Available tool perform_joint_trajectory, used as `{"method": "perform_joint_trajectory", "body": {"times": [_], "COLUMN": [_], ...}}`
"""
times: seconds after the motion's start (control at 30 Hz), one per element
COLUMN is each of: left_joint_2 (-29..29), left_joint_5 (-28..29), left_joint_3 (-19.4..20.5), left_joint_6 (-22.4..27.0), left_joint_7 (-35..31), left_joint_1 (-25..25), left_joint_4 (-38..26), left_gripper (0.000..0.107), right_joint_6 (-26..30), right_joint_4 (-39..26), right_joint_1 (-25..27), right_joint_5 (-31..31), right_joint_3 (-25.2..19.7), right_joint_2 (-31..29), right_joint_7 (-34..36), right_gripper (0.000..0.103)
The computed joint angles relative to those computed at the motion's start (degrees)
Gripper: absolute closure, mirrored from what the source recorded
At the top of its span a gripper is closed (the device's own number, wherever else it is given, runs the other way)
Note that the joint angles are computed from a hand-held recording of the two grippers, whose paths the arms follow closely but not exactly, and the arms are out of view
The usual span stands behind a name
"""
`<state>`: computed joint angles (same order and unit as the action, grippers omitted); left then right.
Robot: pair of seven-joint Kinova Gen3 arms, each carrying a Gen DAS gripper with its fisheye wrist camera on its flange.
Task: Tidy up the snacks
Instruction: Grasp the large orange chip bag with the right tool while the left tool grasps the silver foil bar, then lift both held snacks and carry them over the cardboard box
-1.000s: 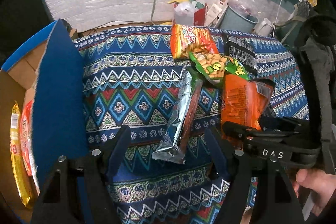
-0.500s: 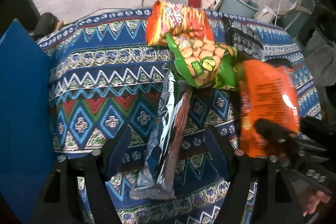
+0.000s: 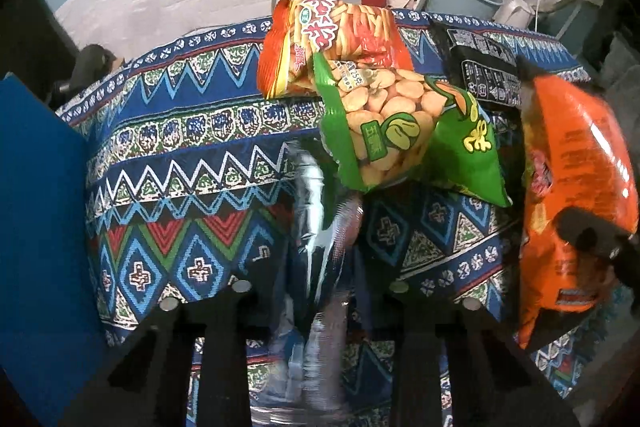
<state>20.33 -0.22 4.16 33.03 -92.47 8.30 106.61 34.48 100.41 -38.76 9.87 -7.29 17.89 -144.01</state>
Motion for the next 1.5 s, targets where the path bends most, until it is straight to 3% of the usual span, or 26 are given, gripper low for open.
{"method": "perform_joint_trajectory", "body": {"times": [0.13, 0.3, 0.63, 0.8, 1.2, 1.5], "left_joint_2": [-1.0, -3.8, -12.6, -17.5, -23.9, -28.1], "left_joint_5": [-2.7, -2.9, 2.4, 1.6, 9.2, 11.7], "left_joint_3": [-1.5, -1.2, -0.2, -0.8, -3.6, -5.7], "left_joint_6": [-1.1, -1.1, -0.1, -0.5, 2.2, 3.0], "left_joint_7": [2.5, 2.7, -2.1, -2.7, -11.4, -15.4], "left_joint_1": [2.2, 1.0, -3.6, -3.9, -7.0, -8.3], "left_joint_4": [1.7, 4.1, 7.2, 8.7, 9.1, 9.1], "left_gripper": [0.079, 0.079, 0.079, 0.079, 0.079, 0.079], "right_joint_6": [0.0, 0.2, 2.4, 3.3, 4.2, 4.2], "right_joint_4": [-0.1, -0.8, -4.2, -5.9, -9.6, -13.1], "right_joint_1": [-0.8, -1.5, -4.1, -5.4, -7.2, -8.7], "right_joint_5": [1.3, 2.8, 8.1, 10.2, 12.5, 12.6], "right_joint_3": [0.5, 0.5, 0.4, 0.1, -1.0, -1.2], "right_joint_2": [-0.4, -1.2, -1.7, -2.0, -2.2, -1.0], "right_joint_7": [-1.3, -2.3, -5.0, -6.0, -5.3, -3.9], "right_gripper": [0.065, 0.065, 0.065, 0.065, 0.065, 0.065]}}
